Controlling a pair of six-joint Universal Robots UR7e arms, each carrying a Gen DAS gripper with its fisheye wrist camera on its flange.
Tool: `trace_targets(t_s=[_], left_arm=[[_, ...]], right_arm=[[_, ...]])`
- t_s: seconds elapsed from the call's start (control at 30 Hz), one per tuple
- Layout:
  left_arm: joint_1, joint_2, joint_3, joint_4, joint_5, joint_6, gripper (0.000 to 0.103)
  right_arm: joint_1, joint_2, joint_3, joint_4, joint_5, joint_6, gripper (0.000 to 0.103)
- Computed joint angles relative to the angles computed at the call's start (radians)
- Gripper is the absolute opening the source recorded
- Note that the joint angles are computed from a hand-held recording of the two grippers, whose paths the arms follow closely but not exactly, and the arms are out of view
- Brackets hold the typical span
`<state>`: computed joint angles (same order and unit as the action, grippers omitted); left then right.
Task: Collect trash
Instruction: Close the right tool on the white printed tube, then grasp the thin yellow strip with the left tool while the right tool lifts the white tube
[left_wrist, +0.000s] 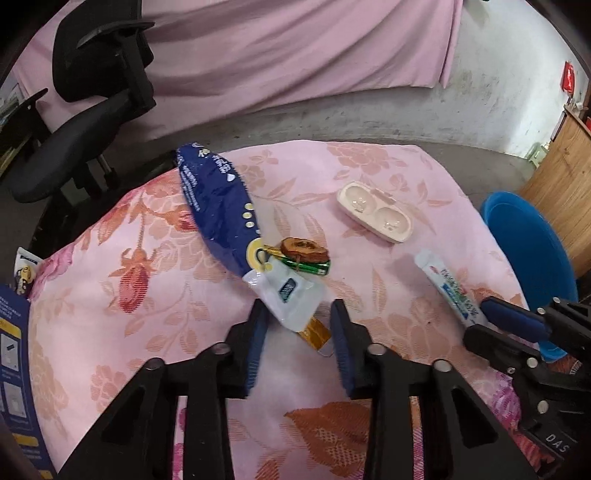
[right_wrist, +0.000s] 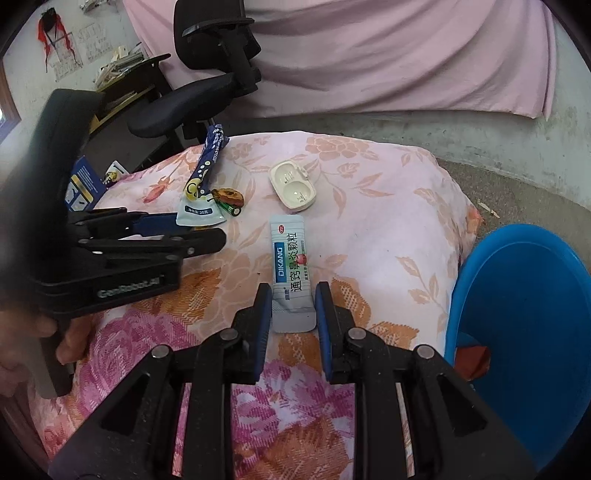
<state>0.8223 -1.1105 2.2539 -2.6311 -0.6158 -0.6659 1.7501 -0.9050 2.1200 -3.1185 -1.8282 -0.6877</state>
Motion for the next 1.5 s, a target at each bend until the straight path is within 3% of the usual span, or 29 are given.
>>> trace_targets(t_s=[0.2, 0.3, 0.57, 0.87, 1.03, 1.33, 1.5], left_arm=[[0.002, -0.045, 0.038, -0.025, -0.024, 0.021, 0.006], [-0.008, -0.075, 0.067, -0.031, -0.032, 0.04, 0.004], [-0.072, -0.178, 0.17, -0.037, -0.086, 0.016, 0.001], [-0.199, -0.314, 0.271, 0.092, -0.164, -0.133, 0.001], [-0.25, -0.335, 0.325, 0.063, -0.148, -0.181, 0.001], [-0.226, -0.357, 0.35, -0.034, -0.171, -0.163, 0.001], [-0.242, -0.366, 0.35, -0.002, -0.156, -0.19, 0.001]], right_arm=[[-0.001, -0.003, 0.005, -0.006, 0.0, 0.007, 0.052], [0.002, -0.002, 0.008, -0.012, -0.008, 0.007, 0.052], [0.008, -0.022, 0.045, -0.024, -0.016, 0.025, 0.052], [0.022, -0.067, 0.118, -0.029, -0.014, 0.036, 0.052], [0.027, -0.095, 0.174, -0.053, -0.016, 0.054, 0.052], [0.077, -0.06, 0.201, -0.136, -0.101, 0.082, 0.053], [0.092, -0.034, 0.183, -0.144, -0.141, 0.078, 0.053]])
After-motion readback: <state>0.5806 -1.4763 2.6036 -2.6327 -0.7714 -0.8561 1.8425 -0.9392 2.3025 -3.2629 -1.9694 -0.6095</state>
